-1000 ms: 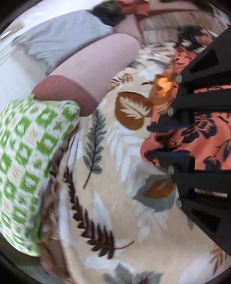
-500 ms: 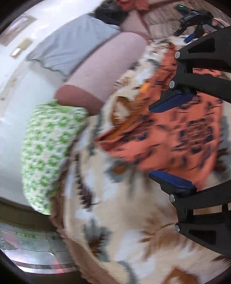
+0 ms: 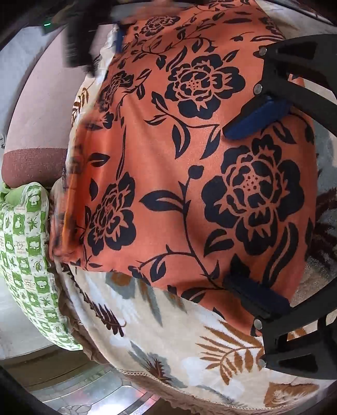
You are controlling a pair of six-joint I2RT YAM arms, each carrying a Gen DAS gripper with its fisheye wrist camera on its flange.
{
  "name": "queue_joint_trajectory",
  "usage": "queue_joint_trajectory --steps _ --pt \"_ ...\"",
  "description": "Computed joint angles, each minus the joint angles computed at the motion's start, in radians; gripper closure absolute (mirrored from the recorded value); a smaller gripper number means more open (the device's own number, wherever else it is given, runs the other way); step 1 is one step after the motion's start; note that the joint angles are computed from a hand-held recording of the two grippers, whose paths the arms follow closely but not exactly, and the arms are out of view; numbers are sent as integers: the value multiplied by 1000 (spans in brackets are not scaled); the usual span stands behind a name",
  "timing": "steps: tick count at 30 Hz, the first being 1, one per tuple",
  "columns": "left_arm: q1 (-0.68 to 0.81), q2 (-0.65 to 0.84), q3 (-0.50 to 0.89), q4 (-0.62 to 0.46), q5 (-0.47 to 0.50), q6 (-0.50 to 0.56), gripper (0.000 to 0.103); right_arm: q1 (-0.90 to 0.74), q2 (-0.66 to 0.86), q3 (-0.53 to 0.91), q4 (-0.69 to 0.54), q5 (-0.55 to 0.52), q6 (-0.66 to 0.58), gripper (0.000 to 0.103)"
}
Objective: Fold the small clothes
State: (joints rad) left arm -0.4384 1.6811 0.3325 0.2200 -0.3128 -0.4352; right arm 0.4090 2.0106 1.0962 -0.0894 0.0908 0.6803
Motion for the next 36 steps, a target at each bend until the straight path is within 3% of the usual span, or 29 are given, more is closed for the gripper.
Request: queue_joint_trajectory --steps 3,5,7,8,10,11,14,17,19,21,25,28,33,36 --pt "23 -13 -17 16 34 -3 0 -9 -32 18 36 -4 37 33" --pt "21 -10 -37 56 29 -8 0 33 -85 -1 41 7 -34 33" --pt "10 -26 -19 3 39 14 0 84 -117 -12 14 -5 -91 33" --pt "38 -73 -17 -49 82 35 0 110 -129 -25 4 -45 -114 33" --pt "144 -223 -95 -39 164 29 0 167 -129 -10 -20 -113 -149 34" --pt "199 -298 -130 -56 150 10 0 198 -115 12 -28 -128 -163 40" --pt "322 -259 -146 -56 74 45 0 273 -16 131 -76 -224 -158 66" --pt "476 -168 -162 50 239 156 0 328 129 291 -123 -253 -143 67" --pt "480 -178 -166 51 238 182 0 333 290 484 -212 -265 -97 67" --pt "456 -199 -168 33 210 196 0 337 383 580 -208 -190 -52 68" --pt "445 -229 -165 -8 206 191 0 297 311 441 -8 -180 124 66" --pt "422 -316 -178 -62 199 161 0 288 133 202 115 -111 99 66" --pt "257 -458 -187 -135 91 87 0 285 -219 -206 128 -71 19 66" --pt "143 -371 -151 -122 23 36 0 283 -408 -427 91 -1 -1 66"
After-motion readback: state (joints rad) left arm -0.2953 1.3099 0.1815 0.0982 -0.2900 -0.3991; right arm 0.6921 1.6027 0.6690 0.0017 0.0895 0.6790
